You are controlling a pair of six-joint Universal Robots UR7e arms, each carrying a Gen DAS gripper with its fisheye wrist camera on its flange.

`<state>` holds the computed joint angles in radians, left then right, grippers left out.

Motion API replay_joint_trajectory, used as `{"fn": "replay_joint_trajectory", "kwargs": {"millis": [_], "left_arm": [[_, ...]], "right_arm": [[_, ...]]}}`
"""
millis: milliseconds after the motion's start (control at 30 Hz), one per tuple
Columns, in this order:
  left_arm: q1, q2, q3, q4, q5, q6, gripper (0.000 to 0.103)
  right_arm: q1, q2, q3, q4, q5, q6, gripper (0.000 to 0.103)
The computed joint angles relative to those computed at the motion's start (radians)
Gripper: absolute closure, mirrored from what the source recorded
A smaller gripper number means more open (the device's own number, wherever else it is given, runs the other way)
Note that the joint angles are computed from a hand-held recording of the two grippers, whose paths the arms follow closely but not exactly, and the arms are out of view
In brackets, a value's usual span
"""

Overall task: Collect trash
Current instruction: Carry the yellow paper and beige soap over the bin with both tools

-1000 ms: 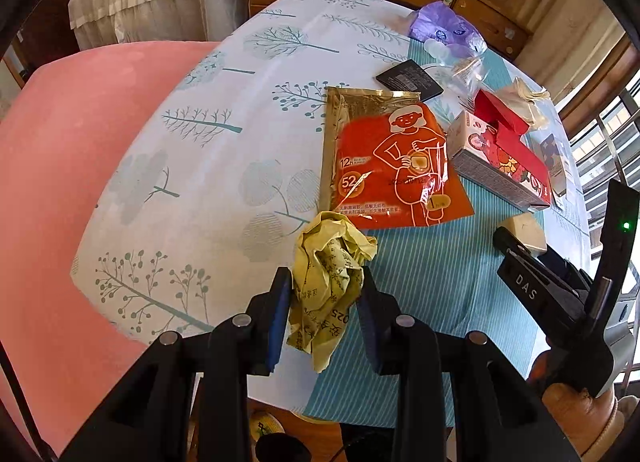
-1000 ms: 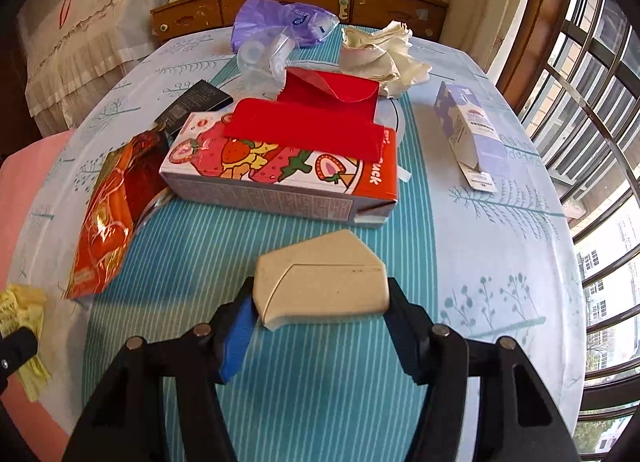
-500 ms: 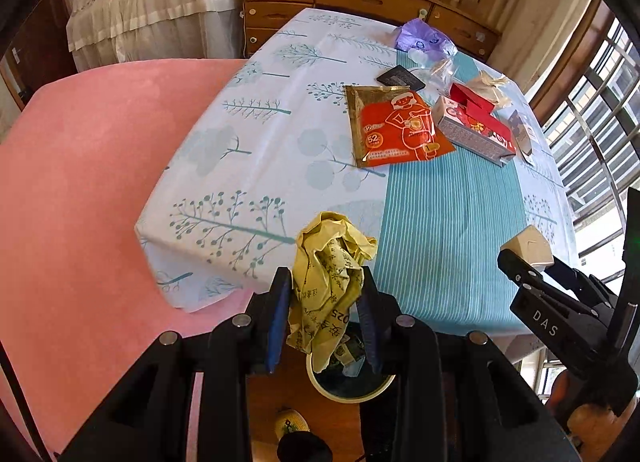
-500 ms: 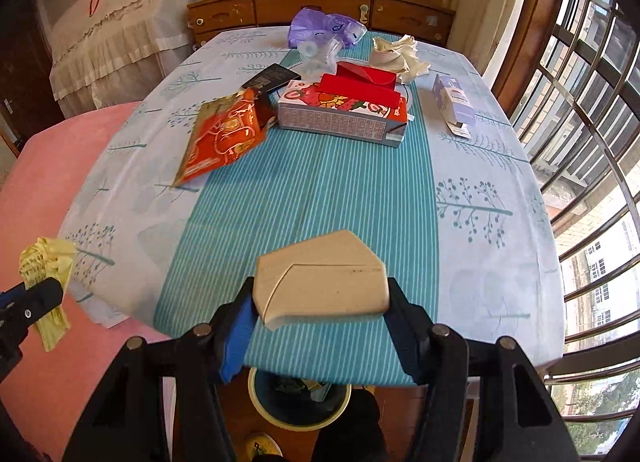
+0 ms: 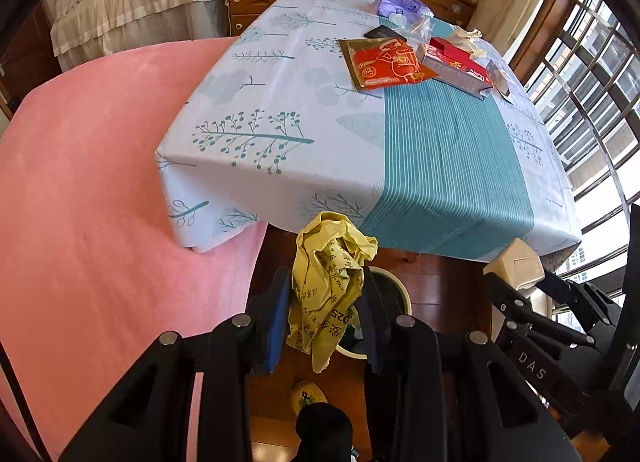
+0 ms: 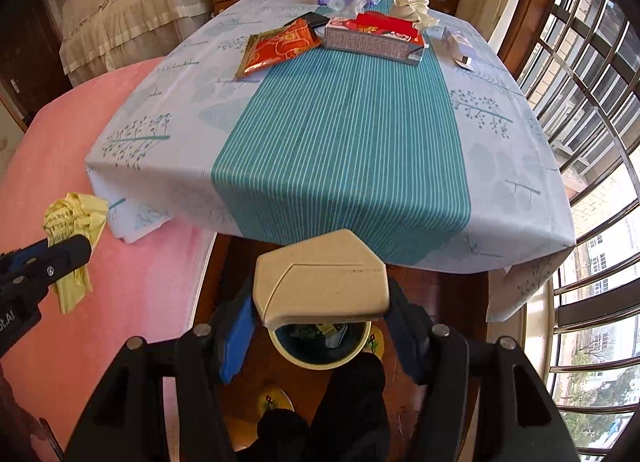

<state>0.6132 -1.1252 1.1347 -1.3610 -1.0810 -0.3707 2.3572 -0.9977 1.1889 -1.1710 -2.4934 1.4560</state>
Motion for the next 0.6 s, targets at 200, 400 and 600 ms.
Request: {"fn": "replay_joint_trajectory", "kwargs": {"millis": [200, 400, 600], "left_arm": [[-0.006, -0.038, 0.077, -0.008, -0.032, 0.004, 0.072], [-0.008, -0.064, 0.159, -0.025, -0.051, 0.000, 0.072], [-0.001, -0.076, 0.238, -0.036, -0.056, -0.013, 0.072]], "right_arm": [[0.012, -0.021, 0.071, -0.048, 0.049, 0.008, 0.042], [0.011, -0.053, 0.166, -0.115, 0.106, 0.013, 0.042], [-0.006, -0.090, 0.261, -0.197, 0.137, -0.004, 0.042]]}}
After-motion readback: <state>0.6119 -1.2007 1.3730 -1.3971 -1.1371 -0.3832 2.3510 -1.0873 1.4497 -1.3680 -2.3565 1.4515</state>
